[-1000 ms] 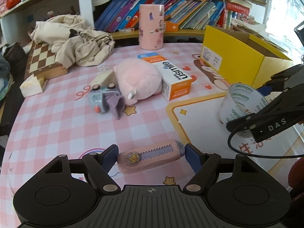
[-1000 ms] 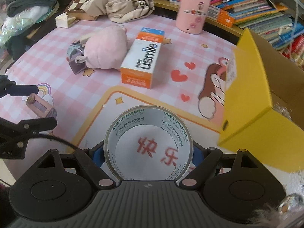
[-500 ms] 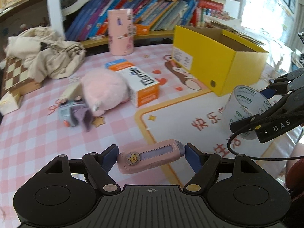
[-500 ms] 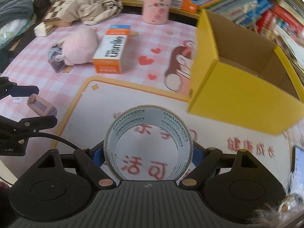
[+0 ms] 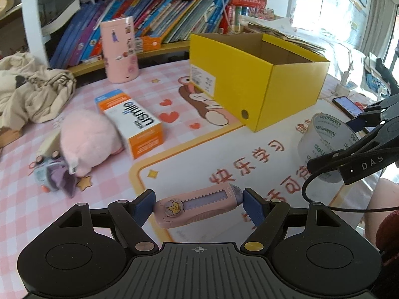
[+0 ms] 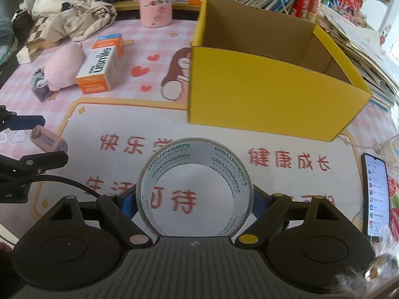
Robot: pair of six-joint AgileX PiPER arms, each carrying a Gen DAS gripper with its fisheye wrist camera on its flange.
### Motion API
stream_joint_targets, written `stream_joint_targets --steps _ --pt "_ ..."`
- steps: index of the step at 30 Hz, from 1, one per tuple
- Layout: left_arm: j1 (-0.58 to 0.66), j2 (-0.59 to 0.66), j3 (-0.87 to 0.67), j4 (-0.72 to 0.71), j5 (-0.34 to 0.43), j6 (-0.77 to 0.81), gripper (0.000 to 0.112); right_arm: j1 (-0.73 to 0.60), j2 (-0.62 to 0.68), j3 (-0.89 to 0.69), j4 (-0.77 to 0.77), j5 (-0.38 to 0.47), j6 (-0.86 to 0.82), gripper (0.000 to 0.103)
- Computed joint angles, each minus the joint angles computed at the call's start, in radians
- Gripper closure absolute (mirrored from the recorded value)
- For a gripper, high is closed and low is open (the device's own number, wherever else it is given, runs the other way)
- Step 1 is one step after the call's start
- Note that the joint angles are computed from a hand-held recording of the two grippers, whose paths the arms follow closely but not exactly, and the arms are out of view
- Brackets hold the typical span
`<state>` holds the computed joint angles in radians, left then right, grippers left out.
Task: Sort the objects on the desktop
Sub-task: 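Carry the tape roll and pink stapler with both tools over the yellow box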
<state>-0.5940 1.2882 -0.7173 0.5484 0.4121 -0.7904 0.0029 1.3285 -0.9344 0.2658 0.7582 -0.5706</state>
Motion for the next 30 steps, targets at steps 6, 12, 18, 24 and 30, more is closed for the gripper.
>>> stream_joint_targets --steps 6,12,18,24,30 --pt "-0.077 0.073 -0.079 0.085 0.048 -0.121 0.035 -0.111 0.035 -0.036 0.082 0.030 -0.147 0.019" --pt "-0.144 0.148 -0.166 0.138 0.112 -0.220 0.035 -0.210 0.089 -0.092 0.150 0.076 -0.289 0.019" --pt "-0.200 0.233 -0.267 0.153 0.175 -0.265 0.035 -0.297 0.162 -0.160 0.197 0.123 -0.394 0.019" --pt "-0.245 0.319 -0.374 0.156 0.228 -0.285 0.035 -0.371 0.231 -0.231 0.228 0.169 -0.479 0.019" --pt "-0.278 0.395 -0.474 0.179 0.273 -0.323 0.035 -0.433 0.294 -0.310 0.259 0.216 -0.557 0.019"
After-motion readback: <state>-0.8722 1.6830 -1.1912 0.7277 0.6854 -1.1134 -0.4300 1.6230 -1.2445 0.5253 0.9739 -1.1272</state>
